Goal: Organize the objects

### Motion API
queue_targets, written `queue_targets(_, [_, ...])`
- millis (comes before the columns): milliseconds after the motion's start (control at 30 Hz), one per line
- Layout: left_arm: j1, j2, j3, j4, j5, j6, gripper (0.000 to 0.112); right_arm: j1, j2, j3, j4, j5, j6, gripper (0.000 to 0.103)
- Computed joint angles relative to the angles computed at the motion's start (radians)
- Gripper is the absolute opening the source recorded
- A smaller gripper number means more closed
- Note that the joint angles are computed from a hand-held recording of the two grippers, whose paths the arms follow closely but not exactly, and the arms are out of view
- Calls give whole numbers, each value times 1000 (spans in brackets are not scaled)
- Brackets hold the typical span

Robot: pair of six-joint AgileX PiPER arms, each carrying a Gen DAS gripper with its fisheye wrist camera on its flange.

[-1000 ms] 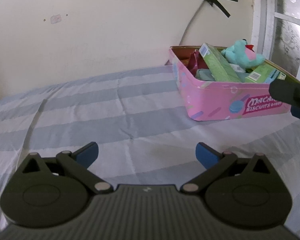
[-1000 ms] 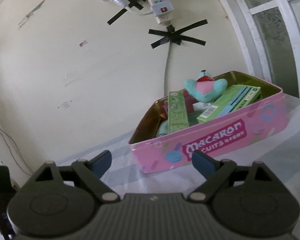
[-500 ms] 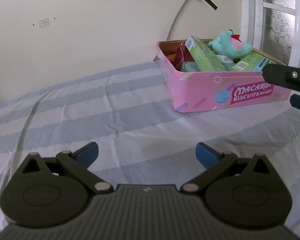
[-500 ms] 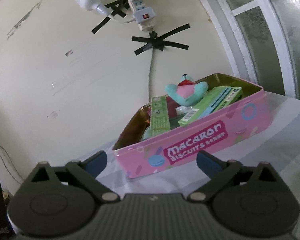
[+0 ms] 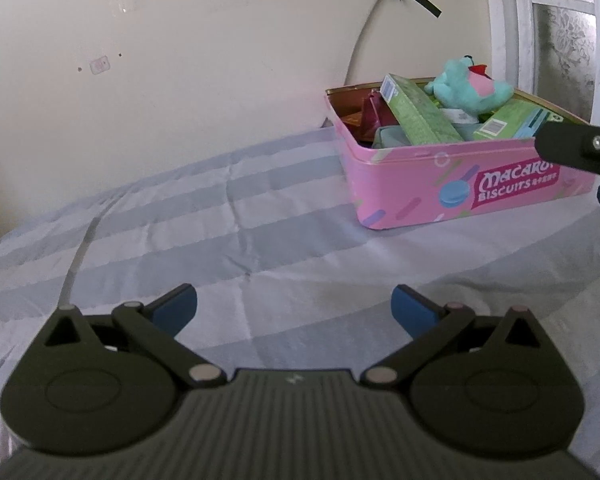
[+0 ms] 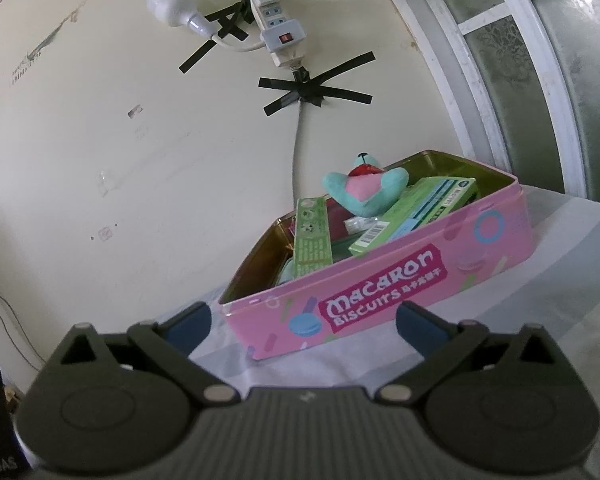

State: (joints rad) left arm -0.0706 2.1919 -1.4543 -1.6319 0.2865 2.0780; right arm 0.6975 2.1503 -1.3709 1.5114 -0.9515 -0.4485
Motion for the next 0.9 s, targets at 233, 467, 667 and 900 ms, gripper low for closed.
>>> queue_targets(233, [0,1,0,-3,1,6,103,2,0,0,3,-3,-1,102])
queue_targets(467, [-3,1,-3,24,-5,-20,103,-4,-3,9,-6,8,7,102])
queue_targets(667, [2,8,-16,82,2,-79,103,-4,-1,7,-4,9,5,102])
queue_targets(900, [6,16,-31,139,9,-137,103,-7,4,4,-5,17,7,102])
